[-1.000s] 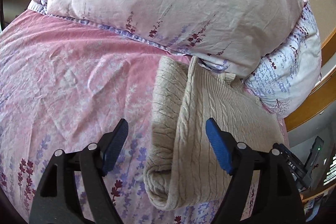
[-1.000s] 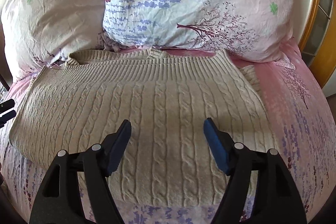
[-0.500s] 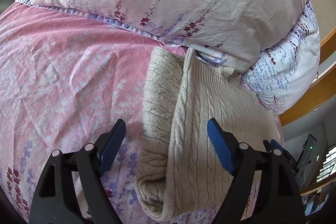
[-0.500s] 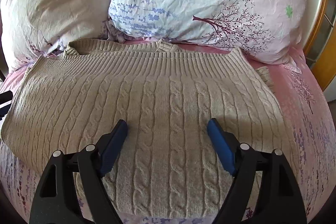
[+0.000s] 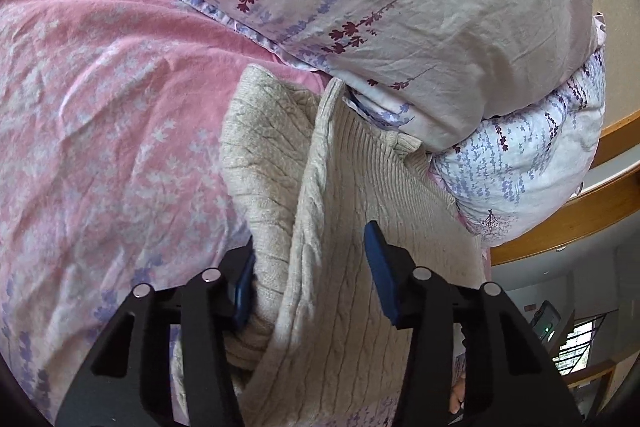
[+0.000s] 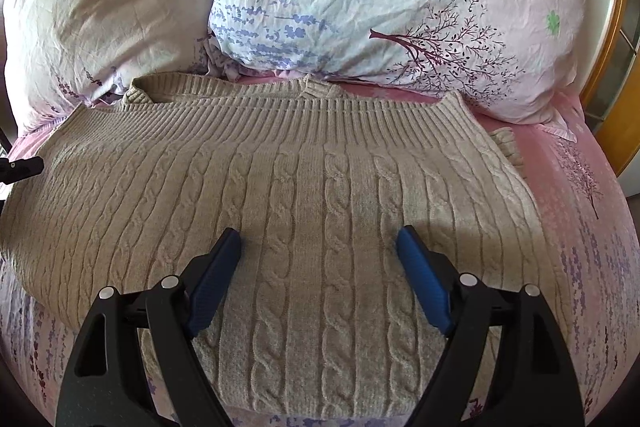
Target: Fold small clothes
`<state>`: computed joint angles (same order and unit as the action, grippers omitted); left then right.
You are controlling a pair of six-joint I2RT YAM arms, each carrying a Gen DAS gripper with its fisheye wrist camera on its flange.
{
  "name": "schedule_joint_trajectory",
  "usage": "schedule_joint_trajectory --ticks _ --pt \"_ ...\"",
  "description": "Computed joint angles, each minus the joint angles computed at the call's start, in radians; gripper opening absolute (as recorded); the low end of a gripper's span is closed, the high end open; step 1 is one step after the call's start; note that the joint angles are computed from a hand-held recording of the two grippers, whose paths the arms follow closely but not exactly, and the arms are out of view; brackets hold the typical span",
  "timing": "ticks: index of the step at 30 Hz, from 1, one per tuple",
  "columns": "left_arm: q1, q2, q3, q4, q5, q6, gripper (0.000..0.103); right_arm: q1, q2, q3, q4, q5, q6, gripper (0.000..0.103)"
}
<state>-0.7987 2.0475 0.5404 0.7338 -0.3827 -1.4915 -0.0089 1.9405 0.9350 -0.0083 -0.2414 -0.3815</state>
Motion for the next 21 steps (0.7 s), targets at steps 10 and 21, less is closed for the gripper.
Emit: schedule_joint_trajectory --ticks 10,21 --pt "-0.024 -0.069 0.066 0.049 -0.022 0.053 0.02 -0.111 -0.008 0.086 -0.136 -0.223 -0.018 0.082" --pt "-0.04 0.142 0.606 -0.123 0.086 0.186 0.02 -0.328 0.253 0.594 -0.817 -0.681 -0.218 0.087"
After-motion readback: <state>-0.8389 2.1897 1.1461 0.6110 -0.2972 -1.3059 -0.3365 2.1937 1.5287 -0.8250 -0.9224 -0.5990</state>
